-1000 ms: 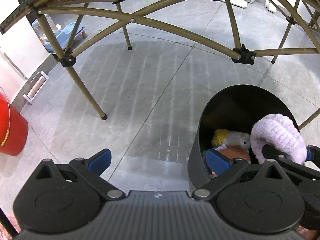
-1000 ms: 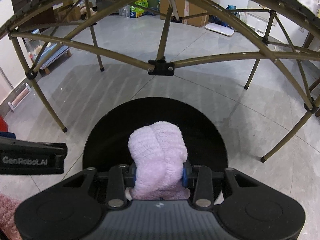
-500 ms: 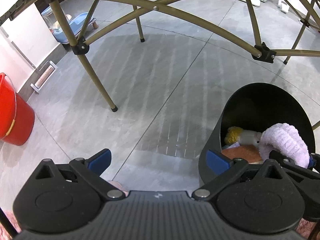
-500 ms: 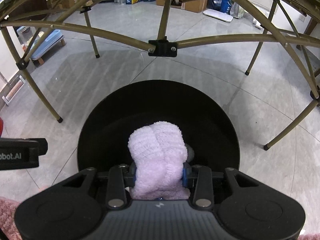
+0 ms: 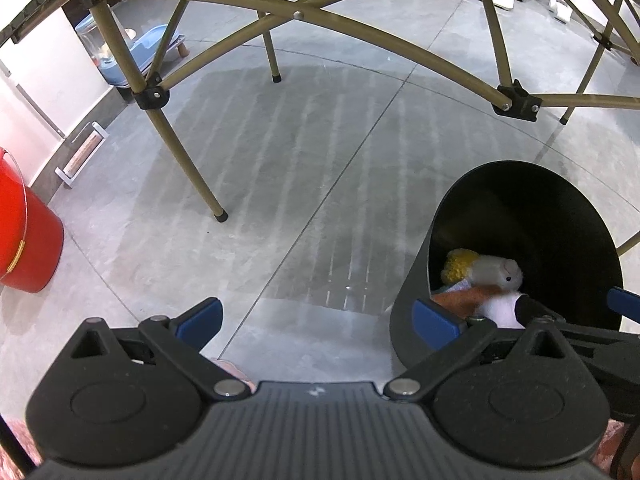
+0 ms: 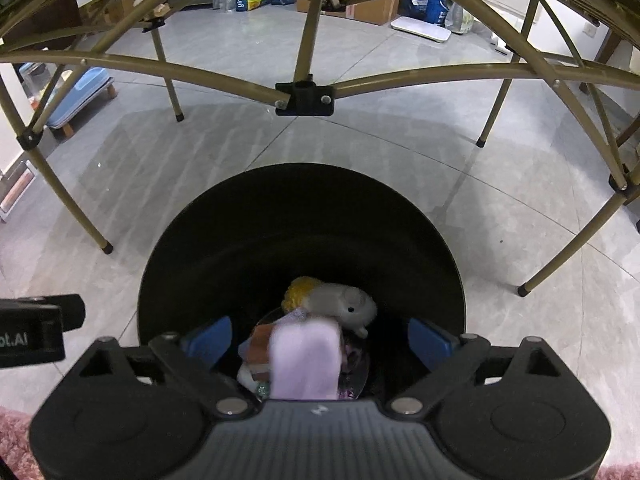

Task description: Collect trash

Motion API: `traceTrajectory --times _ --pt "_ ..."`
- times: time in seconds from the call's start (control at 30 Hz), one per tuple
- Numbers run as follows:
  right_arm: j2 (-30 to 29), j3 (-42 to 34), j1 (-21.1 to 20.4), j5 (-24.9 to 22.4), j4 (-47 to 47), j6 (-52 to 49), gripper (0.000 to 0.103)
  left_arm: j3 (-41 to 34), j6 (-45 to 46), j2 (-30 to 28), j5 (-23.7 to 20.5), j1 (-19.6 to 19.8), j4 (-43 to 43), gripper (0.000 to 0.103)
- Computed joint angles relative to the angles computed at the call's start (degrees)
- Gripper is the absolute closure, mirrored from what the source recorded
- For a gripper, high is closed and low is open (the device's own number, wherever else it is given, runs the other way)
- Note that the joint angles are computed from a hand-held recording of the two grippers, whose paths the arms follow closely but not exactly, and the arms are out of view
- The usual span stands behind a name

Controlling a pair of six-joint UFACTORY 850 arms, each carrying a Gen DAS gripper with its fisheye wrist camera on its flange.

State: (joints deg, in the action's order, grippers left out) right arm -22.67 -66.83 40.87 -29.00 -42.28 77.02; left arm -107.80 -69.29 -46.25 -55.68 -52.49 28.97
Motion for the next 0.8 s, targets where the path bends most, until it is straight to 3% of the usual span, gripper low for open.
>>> traceTrajectory --times 0.1,0.5,0.8 --pt "-0.1 0.0 -0.2 0.1 1.3 -1.0 0.000 0.1 0.1 0.1 0.2 0.0 -0.1 0.000" --pt "0.7 0.4 0.1 -0.3 -1.3 0.4 0.000 0.5 -1.4 0.9 0.7 -0.4 1.2 0.000" --pt "6.5 4.1 1.3 -1.3 -7.5 5.1 0.000 3.0 -9.6 5.4 1.3 -2.3 8.8 0.000"
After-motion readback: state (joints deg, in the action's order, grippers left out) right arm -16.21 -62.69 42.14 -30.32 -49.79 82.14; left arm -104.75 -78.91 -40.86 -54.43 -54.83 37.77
